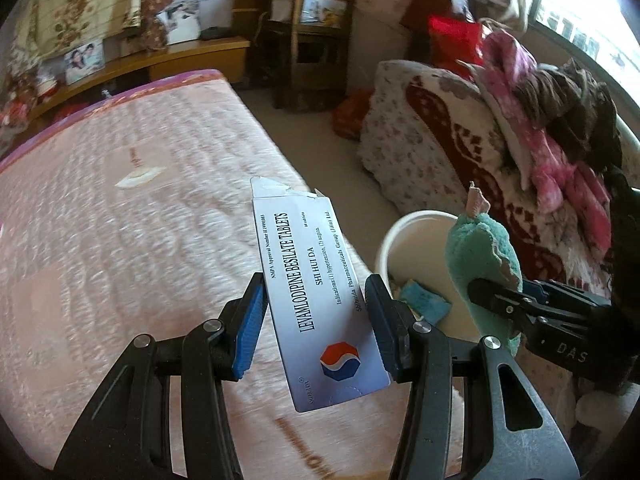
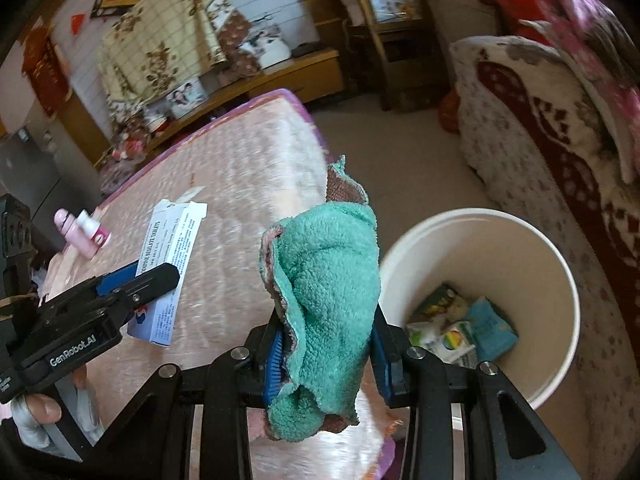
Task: Collect trash
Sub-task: 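Carry the green towel and tablet box over the white bucket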
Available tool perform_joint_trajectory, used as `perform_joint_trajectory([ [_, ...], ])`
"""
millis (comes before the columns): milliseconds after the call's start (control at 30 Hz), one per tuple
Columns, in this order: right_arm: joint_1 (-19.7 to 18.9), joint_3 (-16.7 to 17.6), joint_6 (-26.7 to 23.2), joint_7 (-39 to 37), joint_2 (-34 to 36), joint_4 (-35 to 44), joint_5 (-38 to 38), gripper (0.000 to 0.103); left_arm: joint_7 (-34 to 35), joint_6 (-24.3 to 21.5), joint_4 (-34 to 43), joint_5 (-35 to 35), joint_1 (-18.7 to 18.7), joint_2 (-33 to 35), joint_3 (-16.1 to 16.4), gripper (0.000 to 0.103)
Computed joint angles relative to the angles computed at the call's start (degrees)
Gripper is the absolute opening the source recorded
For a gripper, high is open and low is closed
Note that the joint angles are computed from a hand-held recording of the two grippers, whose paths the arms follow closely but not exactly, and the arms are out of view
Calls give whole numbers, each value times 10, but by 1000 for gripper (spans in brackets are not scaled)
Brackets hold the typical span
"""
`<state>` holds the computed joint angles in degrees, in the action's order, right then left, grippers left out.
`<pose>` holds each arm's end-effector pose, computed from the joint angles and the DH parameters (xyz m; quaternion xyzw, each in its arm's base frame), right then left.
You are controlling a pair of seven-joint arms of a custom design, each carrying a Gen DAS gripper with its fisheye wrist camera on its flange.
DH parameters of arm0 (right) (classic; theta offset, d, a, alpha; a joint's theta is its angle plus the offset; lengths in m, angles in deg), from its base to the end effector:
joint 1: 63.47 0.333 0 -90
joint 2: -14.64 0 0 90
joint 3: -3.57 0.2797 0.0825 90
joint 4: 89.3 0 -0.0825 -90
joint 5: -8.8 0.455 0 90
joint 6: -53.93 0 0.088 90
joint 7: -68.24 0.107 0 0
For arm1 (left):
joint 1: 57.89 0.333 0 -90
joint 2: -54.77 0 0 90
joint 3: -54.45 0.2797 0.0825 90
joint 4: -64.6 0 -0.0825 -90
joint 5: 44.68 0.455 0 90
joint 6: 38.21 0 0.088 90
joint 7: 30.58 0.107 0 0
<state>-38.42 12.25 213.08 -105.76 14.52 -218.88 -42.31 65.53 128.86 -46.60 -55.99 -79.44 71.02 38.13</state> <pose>0.4838 0.3643 0.3253 -0.5491 0.7627 -0.1583 0.3029 0.5684 -0.4156 0.3467 -0.4569 0.8175 -0.3395 0.0877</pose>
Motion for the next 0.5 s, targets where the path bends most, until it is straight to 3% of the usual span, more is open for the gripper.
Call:
perform_joint_trajectory([
  [500, -42, 7, 11, 37, -64, -101, 14, 35, -2, -50, 97, 26, -42, 80, -6, 48],
])
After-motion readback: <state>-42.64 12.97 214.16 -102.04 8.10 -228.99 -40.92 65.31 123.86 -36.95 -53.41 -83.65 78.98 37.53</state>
